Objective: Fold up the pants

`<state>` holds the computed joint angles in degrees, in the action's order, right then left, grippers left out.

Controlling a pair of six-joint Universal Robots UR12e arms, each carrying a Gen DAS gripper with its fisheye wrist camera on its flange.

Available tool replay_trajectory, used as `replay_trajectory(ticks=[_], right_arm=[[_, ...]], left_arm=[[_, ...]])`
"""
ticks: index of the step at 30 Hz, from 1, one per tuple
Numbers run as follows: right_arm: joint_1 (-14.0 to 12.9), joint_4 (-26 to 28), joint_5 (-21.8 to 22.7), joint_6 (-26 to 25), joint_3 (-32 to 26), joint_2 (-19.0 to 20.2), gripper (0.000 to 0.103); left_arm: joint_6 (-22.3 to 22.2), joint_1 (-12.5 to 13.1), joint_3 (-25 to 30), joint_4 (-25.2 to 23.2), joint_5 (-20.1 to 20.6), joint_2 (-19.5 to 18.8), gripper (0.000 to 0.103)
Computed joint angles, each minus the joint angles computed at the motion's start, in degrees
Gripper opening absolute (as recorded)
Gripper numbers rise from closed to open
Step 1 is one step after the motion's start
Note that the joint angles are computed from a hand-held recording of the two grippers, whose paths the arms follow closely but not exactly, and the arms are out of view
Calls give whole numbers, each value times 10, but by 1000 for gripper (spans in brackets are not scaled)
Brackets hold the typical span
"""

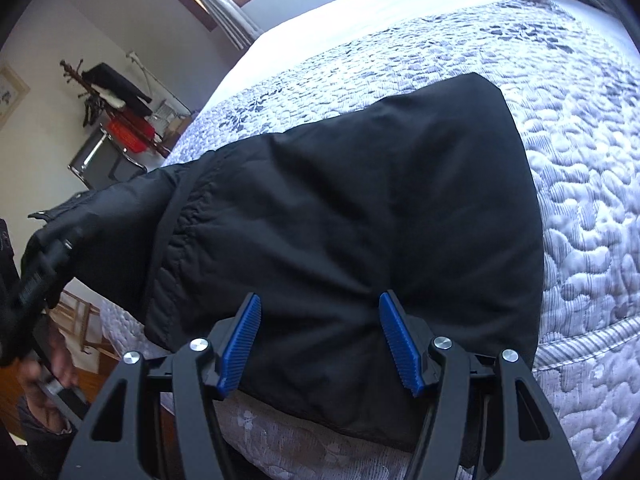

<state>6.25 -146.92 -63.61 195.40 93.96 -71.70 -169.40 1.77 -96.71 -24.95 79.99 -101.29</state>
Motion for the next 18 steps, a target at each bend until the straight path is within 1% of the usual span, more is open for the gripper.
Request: replay_trajectory(ticks=[1,3,4,6,8,9,10,11,13,16,18], right_arm=[[-2,-3,5,2,1,0,63],[-6,-14,19,9,6,0,62],[-8,-18,25,11,8,0,62],[-12,-27,39,17,12,1,62],[-16,-34,52,21,15,2,62],[-18,-37,56,22,16,2,62],[-20,-39,61,22,18,3,62],[-22,-42,66,24,20,3,62],[-22,-49,72,31,25,0,62],[-28,-58,83,44,28,1,62],[-30,-64,87,55,32,-1,62]], left_arm=[[39,-12,3,-9,24,-2,21],[97,-27,9,-19,62,-10,22],[117,-31,20,-25,75,-20,22],[164,-45,22,-35,109,-22,25],[195,-56,27,-55,126,-22,31],[202,-58,30,-66,127,-21,32],[205,-58,35,-77,122,-20,36],[205,-55,37,-85,113,-19,41],[205,-53,39,-96,88,-15,45],[225,-50,34,-107,54,-8,49],[247,-53,31,-116,43,-4,49]])
